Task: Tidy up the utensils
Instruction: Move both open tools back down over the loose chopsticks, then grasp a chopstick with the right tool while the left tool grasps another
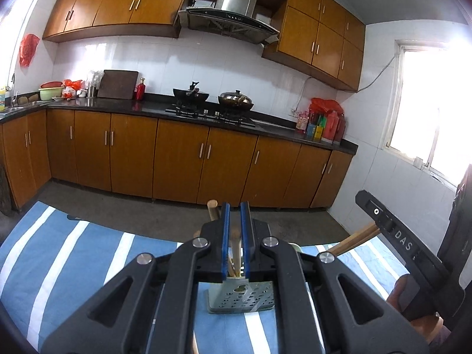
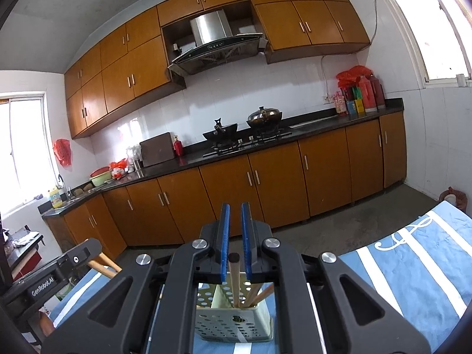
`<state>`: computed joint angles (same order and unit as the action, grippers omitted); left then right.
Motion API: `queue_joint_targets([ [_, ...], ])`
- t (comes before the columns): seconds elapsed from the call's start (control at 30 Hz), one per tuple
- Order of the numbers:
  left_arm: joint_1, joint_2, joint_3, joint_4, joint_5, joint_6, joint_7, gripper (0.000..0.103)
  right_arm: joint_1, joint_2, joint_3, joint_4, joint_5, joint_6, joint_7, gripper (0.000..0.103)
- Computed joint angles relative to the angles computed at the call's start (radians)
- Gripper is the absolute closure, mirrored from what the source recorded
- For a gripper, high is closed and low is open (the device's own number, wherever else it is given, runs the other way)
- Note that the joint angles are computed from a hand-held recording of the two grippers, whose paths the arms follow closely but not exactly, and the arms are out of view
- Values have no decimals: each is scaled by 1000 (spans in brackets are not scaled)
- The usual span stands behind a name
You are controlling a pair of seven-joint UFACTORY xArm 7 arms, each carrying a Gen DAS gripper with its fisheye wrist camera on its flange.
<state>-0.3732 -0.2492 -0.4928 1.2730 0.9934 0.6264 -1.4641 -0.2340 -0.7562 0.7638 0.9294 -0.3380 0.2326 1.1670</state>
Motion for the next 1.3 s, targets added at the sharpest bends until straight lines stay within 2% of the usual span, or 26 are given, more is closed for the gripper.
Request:
queue_joint_targets([
  [0.1, 1, -38, -5, -17, -2, 8, -7, 93, 34, -31, -29, -19, 1, 13, -14, 92],
  [0.2, 14, -100, -18, -58, -29, 4, -5, 92, 84, -93, -69, -56, 12, 49, -28, 78],
  [0.33, 26, -204, -32, -141, -104, 20, 24, 87, 176, -169, -123, -127, 31, 140, -73, 77],
  [0.47, 5, -295, -28, -265, -229, 72, 89, 83, 287, -178, -166, -197, 76, 259, -110, 77],
  [0.57, -21, -323, -13, -357, -340, 98, 150, 83, 405, -138, -209, -268, 142, 347, -119, 77],
  [0.67, -39, -328, -5, -432, -450, 109, 197, 83, 519, -63, -267, -315, 204, 367, -136, 77],
  [0.73, -41, -330, -7, -470, -508, 106, 216, 83, 562, -26, -279, -332, 216, 359, -138, 79],
  [0.93, -50, -325, -13, -540, -611, 71, 244, 83, 622, 97, -279, -322, 204, 328, -122, 86],
  [1.3, -40, -283, -25, -529, -633, 35, 259, 83, 667, 177, -297, -289, 151, 349, -104, 87],
])
